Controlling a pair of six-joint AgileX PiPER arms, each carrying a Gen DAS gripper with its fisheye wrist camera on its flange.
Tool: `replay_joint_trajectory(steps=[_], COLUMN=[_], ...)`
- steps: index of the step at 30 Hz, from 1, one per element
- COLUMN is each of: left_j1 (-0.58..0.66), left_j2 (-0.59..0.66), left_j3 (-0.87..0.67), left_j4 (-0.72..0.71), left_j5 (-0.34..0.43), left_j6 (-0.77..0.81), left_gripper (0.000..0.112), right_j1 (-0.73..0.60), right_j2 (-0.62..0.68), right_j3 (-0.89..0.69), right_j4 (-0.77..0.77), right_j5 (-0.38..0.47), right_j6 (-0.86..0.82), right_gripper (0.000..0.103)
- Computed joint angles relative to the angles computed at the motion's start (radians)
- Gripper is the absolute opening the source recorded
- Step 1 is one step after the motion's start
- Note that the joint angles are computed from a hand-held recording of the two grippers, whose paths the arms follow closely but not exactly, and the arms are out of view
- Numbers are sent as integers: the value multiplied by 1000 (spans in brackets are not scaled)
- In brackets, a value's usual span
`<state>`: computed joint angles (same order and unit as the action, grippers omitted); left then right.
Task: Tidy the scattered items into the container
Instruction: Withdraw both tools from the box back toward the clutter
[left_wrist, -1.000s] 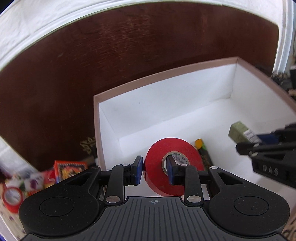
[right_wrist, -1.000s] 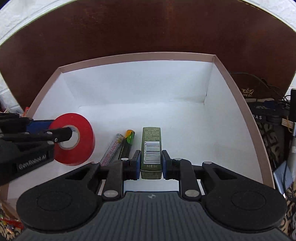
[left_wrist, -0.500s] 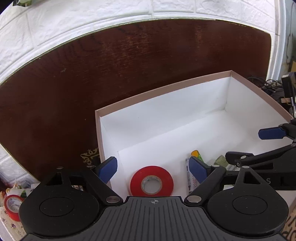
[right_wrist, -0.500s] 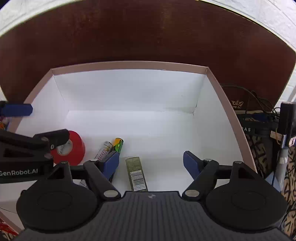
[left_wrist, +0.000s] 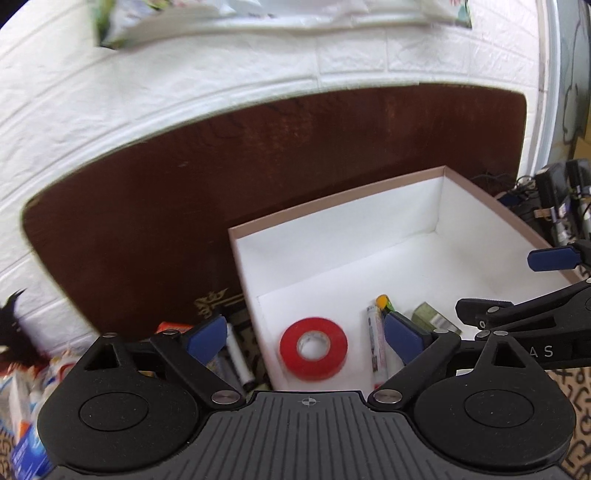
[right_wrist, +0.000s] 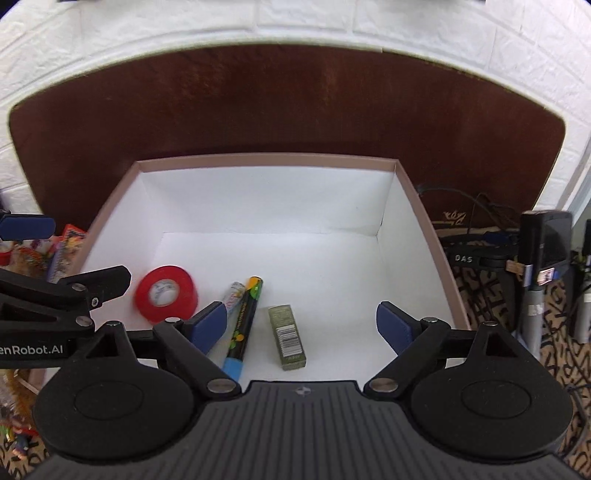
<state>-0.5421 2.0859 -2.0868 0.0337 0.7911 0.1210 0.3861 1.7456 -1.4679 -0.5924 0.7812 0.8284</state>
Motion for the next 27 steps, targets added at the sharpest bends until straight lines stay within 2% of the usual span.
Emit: replay_joint_trajectory(steps=[6,9,13,15,18,24,27], left_j1=[88,170,296,380,533,814,951], left_j2=[-327,-484,-668,-731,-789,-853,-841], left_j3=[479,722,1013,1123,1253,1422,1480], left_j4=[-198,-404,-706,-854,-1025,-1154,-1233], left_j5=[-194,-272,-319,-300,-220,-108,-57], left_j6=[157,342,634,776,950,1206,1362], left_gripper=[98,99,99,101,101,101,101], right_j1=[174,294,459,541,664,871,933], right_j2=[-111,-167,-210,-201,-153,19,109], right_j3=[94,169,277,305,322,236,180], right_j4=[-133,-216,-311,-342,-410,-488,-509], right_j5=[80,106,111,125,166,315,360], right_j6=[165,289,493,592,752,905,937], right_gripper=[93,95,96,96,96,96,97])
